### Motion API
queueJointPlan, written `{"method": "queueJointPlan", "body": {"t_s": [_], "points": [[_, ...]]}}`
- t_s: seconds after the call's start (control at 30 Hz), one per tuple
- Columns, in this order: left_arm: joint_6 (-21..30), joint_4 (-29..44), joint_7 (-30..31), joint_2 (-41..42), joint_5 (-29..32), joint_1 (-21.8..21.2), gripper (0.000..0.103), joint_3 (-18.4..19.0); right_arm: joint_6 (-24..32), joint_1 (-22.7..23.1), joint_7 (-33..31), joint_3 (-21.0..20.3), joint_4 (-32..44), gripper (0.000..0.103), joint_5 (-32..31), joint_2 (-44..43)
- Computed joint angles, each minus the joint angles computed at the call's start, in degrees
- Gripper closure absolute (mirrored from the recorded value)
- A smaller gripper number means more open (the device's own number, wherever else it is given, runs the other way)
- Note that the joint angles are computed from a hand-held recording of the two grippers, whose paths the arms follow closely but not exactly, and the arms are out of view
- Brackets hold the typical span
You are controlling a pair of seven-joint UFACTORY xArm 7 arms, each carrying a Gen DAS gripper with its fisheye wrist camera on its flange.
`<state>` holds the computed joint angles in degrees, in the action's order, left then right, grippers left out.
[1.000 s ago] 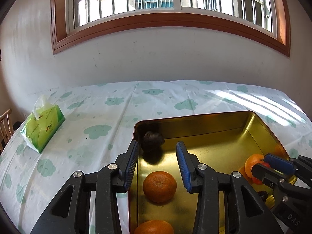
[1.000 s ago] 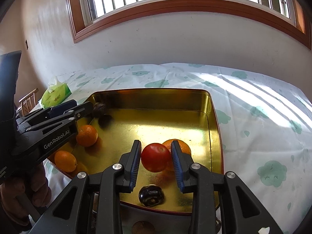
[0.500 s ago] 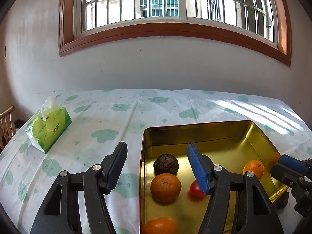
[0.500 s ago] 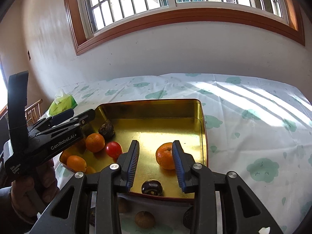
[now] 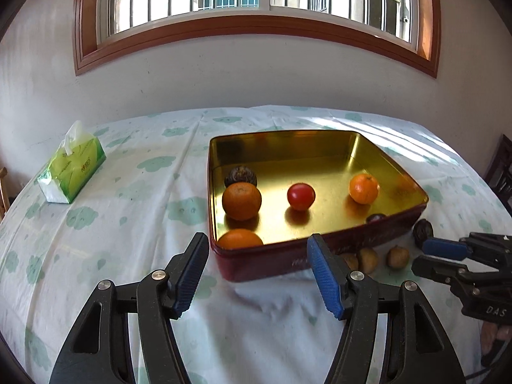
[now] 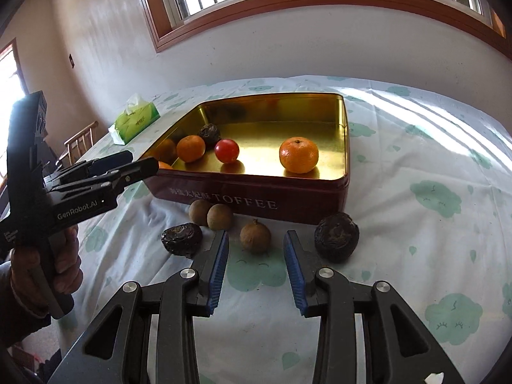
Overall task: Organize fruits
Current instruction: 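Withdraw both grippers from the tin toward the fruits beside it, then grasp a small brown round fruit with the right gripper while the left grasps a dark wrinkled fruit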
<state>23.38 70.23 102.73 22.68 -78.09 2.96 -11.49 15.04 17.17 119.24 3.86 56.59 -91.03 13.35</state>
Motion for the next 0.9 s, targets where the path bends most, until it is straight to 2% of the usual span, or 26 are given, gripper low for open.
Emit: {"method": "queueJointPlan", "body": {"t_s": [0.1,0.2,0.23,0.27,0.3,0.37,0.47,0.57,0.8,0.9], "points": [[1.5,-2.3,0.6,-1.3,0.2,0.8,0.038,0.6,-1.0,-0.6,-2.3,-0.5,1.6,0.069,1.0,1.7],[4.2,-3.0,-0.7,-2.0,2.1,1.3,0.038,1.5,-2.1,-0.8,-10.2,-1.1,2.8,0.069,7.8,3.8],[5.0,-3.1,-1.1,-2.2,2.8,1.4,0.038,1.7,-3.2,-0.7,-12.2,-1.5,3.0,0.072,9.7,4.3],[5.8,-3.4,-1.4,-2.5,3.3,1.5,0.038,1.9,-3.4,-0.1,-12.7,-2.1,3.0,0.081,10.1,4.4],[6.9,-3.5,-1.9,-2.7,3.9,1.7,0.038,2.0,-2.4,1.1,-12.6,-2.7,2.8,0.081,9.8,4.0],[9.7,-3.9,-3.2,-3.3,5.5,1.9,0.038,2.3,-0.6,3.1,-8.4,-3.5,1.7,0.081,6.1,2.3],[10.8,-5.5,-2.3,-4.9,5.5,1.4,0.038,2.2,1.5,3.1,4.2,-2.5,-2.5,0.081,-0.5,-1.9],[11.1,-6.8,-1.5,-5.7,6.4,0.0,0.038,2.2,4.7,1.9,10.9,-0.2,-7.5,0.081,-2.1,-6.0],[6.4,-8.0,0.4,-4.9,7.1,-3.7,0.038,1.2,6.1,-0.7,15.4,2.3,-12.2,0.081,-3.0,-9.4],[6.9,-6.4,-4.3,-2.9,11.2,-4.4,0.046,1.5,6.0,-1.1,14.4,2.7,-11.5,0.081,-2.7,-8.8]]}}
